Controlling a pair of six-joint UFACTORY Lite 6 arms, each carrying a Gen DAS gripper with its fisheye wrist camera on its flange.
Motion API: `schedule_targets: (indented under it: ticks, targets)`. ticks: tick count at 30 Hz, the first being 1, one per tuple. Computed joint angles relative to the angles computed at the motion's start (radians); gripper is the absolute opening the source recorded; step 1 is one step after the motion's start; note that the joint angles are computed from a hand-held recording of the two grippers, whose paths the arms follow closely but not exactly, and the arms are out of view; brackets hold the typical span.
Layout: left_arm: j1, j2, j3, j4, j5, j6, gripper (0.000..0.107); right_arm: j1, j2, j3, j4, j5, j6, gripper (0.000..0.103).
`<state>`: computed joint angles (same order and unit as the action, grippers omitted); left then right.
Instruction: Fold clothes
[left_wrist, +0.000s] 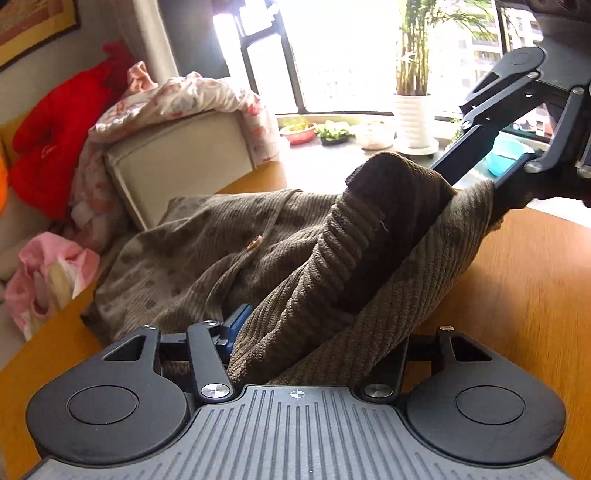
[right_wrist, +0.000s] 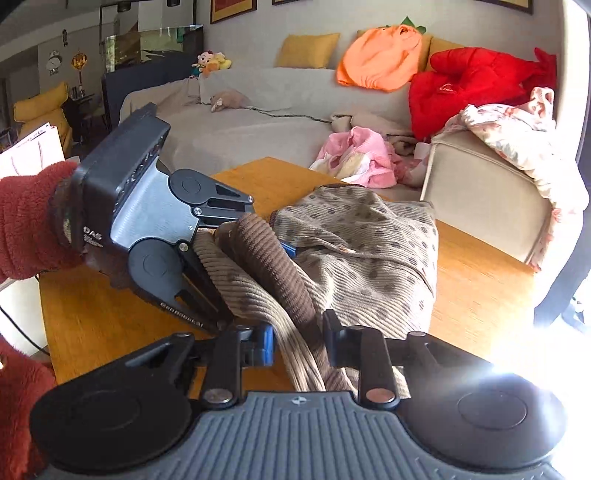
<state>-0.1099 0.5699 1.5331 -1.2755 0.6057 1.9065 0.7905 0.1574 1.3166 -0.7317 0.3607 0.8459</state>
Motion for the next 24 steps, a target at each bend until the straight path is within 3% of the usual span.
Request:
schedule_targets:
  ticks: [1,5,7,9,12,15,17,18,19,22,24]
  targets:
    - [0.015,0.025,0.045,0.034,0.040,-0.092,0.053,-0.003,-0.067,-0.068,-0.068,0.012,0.066,0.064]
    - [0.100,0.185,0.307,0.123,0.262,-0.470,0.048,0.033,-0.241,-0.285,-0.342,0.171,0.271,0.070]
    - [0.132,0.300,0.484,0.147,0.362,-0.658,0.047,0.048,-0.226,-0.327,-0.422,0.218,0.304,0.071]
    - [0.156,0.402,0.638,0.159,0.437,-0.798,0.047,0.040,-0.175,-0.335,-0.509,0.170,0.368,0.071]
    - [0.174,0.476,0.749,0.169,0.476,-0.881,0.047,0.069,0.012,-0.241,-0.815,0.226,0.501,0.073]
    - [0.168,0.381,0.591,0.144,0.402,-0.720,0.046,0.060,0.193,-0.103,-1.114,0.294,0.677,0.073]
    - [0.166,0.258,0.409,0.108,0.339,-0.533,0.047,0.028,0.248,-0.027,-1.222,0.227,0.779,0.072]
    - [0.166,0.196,0.324,0.099,0.316,-0.451,0.047,0.020,0.257,0.001,-1.229,0.177,0.780,0.058]
    - [0.164,0.142,0.258,0.111,0.303,-0.401,0.048,0.018,0.257,0.022,-1.195,0.123,0.751,0.034]
    - [0.167,0.012,0.110,0.185,0.311,-0.329,0.048,0.035,0.219,0.049,-0.943,0.009,0.542,0.025]
    - [0.194,-0.054,0.043,0.222,0.399,-0.335,0.046,0.062,0.137,0.007,-0.734,-0.025,0.394,0.024]
